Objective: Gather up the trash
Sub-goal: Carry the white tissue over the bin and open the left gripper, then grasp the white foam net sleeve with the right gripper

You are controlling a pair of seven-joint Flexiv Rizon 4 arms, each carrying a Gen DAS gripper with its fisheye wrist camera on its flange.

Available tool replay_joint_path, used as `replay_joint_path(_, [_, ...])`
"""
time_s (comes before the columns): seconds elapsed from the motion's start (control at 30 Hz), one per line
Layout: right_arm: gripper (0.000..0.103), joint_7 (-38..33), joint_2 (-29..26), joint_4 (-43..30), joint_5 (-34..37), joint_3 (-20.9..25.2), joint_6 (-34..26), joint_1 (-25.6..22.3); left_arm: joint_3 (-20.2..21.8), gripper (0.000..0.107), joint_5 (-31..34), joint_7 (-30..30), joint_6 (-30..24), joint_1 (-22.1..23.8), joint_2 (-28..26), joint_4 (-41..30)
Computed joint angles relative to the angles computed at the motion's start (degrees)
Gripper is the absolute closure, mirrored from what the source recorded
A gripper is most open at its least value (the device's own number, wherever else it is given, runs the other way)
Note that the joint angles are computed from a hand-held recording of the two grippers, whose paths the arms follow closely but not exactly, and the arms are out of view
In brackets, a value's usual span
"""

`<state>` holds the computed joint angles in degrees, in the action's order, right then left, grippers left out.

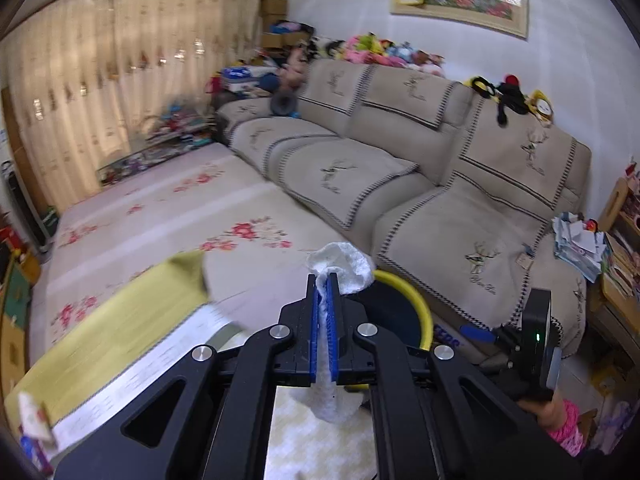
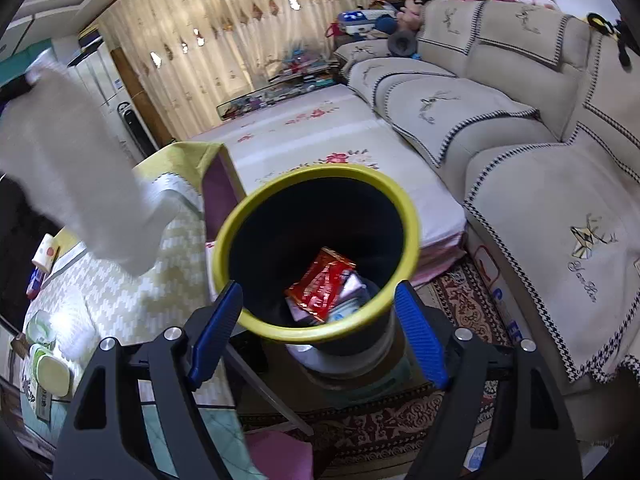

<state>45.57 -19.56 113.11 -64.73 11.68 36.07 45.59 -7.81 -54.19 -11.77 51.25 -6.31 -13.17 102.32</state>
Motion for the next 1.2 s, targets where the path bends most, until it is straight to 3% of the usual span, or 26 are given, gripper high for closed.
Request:
replay_joint_path(0.4, [0.029,4.9,2.2,5.0,-0.1,0.9,2.0,-1.8,-4.6,0.101,17.1,-15.6,5.2,-6.8,-16.1,-10.9])
replay_joint_path(0.43, [0.029,5.0,2.3,5.3,-0.2,0.9,2.3,-2.1,-4.6,0.097,18.5,-16.9,5.6,-7.1,-17.0,-11.4])
replay_joint_path(0.5, [0.029,5.3,2.3,5.4,0.0,1.0,2.3,-2.1,-3.6,0.063,22.5,-20.2,5.8,-7.9,-19.1,-13.0])
replay_joint_path(0.53, [0.029,5.6,2.4,5.5,0.0,1.1,2.5,-2.1,-2.8,0.039,24.9,-22.3,6.0,-8.6,-20.2,-14.2])
replay_joint_path(0.7, [0.029,6.6,2.7,6.2,-0.1,1.3,2.8,-2.2,-3.4,0.035,29.9,-25.3,5.4,-7.5,-21.7,-15.5])
replay_joint_path(0.83, [0.029,6.8,2.1,5.7,-1.2,1.1,3.9,-2.1,-7.6,0.034,24.2,-20.6,6.8,-2.4,-16.6,-9.5])
replay_joint_path(0.97, [0.029,5.4,-0.1,3.3,-3.1,0.3,6.3,-1.7,-10.4,0.026,10.0,-10.3,7.8,3.3,-6.5,0.5])
replay_joint_path(1.07, [0.029,3.2,-2.9,-0.1,-5.4,-0.9,9.0,-1.1,-8.7,0.020,-1.8,-2.8,7.1,5.8,1.2,6.9])
replay_joint_path(1.2, [0.029,-3.8,-7.9,-7.2,-6.9,-2.9,13.4,0.2,-2.9,0.016,-11.2,2.7,5.4,6.8,7.7,12.2])
